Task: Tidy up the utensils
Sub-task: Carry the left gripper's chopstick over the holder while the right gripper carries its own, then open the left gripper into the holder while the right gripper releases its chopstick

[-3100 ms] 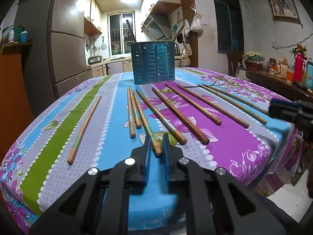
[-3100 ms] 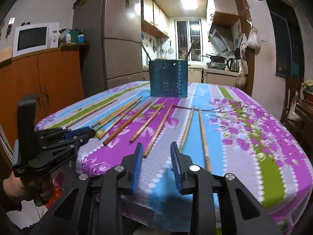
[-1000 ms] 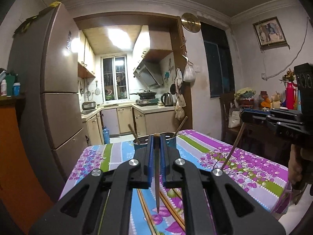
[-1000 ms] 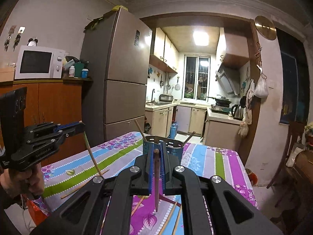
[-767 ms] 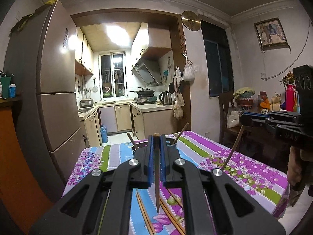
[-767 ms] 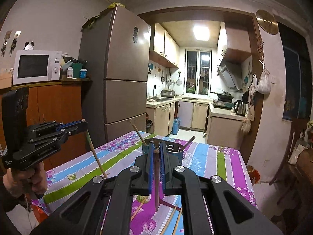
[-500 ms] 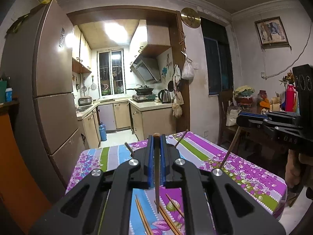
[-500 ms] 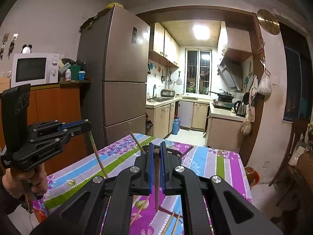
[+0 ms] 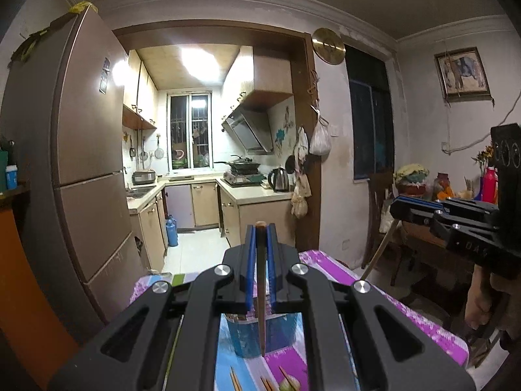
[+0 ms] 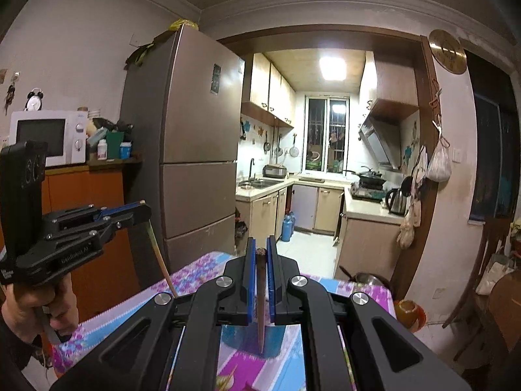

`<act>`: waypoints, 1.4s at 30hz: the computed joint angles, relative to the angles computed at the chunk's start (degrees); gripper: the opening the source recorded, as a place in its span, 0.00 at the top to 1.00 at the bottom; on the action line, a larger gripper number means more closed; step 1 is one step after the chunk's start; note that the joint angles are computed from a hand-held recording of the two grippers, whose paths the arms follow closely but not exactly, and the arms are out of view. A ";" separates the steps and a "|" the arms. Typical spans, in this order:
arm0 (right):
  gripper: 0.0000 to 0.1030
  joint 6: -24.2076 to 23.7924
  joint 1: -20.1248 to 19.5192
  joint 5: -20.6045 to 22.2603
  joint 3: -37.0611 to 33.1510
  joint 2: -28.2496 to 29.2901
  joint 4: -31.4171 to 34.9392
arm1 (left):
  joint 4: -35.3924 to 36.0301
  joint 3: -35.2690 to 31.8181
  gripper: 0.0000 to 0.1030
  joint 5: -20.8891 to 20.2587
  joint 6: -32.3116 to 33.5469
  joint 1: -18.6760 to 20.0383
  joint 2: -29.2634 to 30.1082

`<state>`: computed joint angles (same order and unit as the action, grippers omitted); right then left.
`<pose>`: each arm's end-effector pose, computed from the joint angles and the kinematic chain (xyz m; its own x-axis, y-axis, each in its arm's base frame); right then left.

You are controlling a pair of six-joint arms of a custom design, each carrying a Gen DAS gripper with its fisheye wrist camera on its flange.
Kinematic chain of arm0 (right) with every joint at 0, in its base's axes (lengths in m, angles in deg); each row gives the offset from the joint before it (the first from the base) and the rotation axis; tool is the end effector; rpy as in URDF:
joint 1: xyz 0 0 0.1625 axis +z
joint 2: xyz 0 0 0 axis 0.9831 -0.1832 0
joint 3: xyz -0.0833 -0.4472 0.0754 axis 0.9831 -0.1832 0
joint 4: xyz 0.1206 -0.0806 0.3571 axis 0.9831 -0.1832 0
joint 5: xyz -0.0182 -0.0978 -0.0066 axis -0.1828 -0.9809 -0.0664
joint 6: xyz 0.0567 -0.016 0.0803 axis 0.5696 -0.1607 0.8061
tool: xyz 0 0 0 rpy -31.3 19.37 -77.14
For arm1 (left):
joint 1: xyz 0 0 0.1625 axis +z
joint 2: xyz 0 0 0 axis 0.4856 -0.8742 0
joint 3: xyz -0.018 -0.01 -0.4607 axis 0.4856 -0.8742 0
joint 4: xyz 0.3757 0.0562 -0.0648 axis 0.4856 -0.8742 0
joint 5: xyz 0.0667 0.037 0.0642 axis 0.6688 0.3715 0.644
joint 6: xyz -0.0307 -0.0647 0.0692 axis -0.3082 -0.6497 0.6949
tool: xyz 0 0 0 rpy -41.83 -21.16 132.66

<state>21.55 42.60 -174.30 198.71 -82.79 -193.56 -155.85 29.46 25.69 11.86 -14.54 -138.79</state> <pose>0.2766 -0.2855 0.4876 -0.6521 -0.1887 0.7343 -0.7581 0.1490 -0.6349 -0.5110 -0.3493 0.2342 -0.5842 0.5003 -0.6391 0.7742 0.1070 -0.6239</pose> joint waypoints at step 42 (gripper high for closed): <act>0.93 2.56 -15.54 8.61 -13.38 11.69 6.92 | 4.32 -18.93 0.94 -1.66 3.79 11.26 13.28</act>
